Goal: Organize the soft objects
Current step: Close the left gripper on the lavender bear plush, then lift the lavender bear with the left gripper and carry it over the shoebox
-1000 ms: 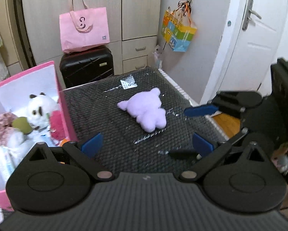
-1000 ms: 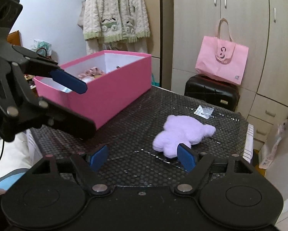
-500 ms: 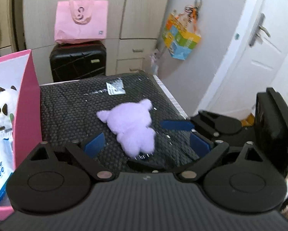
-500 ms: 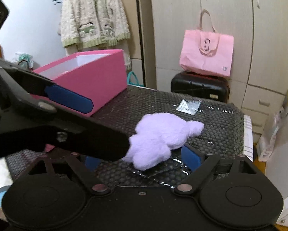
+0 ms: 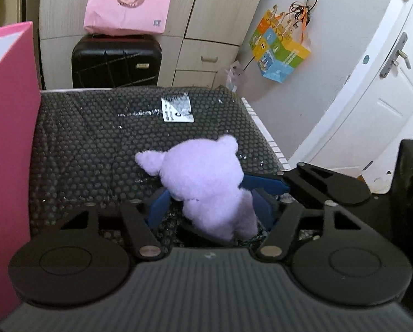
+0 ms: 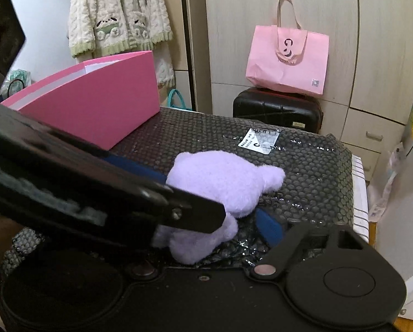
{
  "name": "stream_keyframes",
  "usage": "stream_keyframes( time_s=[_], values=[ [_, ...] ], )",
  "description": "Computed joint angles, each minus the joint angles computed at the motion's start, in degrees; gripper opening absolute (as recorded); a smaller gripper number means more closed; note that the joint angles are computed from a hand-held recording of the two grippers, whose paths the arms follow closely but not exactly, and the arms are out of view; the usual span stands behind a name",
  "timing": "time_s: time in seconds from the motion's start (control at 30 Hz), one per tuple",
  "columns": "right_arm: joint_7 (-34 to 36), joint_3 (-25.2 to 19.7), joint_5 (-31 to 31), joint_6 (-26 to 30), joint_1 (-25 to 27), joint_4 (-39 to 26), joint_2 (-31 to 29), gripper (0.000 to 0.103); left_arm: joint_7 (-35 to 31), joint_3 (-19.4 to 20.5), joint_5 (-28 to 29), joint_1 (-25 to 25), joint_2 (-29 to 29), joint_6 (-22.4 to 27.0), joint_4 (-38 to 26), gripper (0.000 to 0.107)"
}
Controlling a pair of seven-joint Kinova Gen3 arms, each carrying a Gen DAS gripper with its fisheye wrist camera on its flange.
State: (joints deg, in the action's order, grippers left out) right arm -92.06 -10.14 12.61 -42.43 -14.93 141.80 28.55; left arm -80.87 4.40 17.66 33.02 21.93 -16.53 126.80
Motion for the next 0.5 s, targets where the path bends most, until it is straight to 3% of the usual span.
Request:
stream_keyframes(
  time_s=[0.13,0.17,0.5],
  values=[
    [-0.5,0.0,-1.0,-0.1,-0.3,0.0,0.1,0.068,0.0,-0.8,1.5,1.6,1.1,-0.3,-0.5,0.058],
    [-0.8,0.0,-1.5,-0.1,-0.4,0.1,0.1,0.059,0.2,-0.8,1.7,1.7,1.1,-0.5,-0.4,0.058],
    [-1.9,0.2,-4.6,-3.1,-2.6,4.2,-2.2,0.058,0.2,0.0,2.9,3.1,-1.6,-2.4,2.6,0.053]
  ],
)
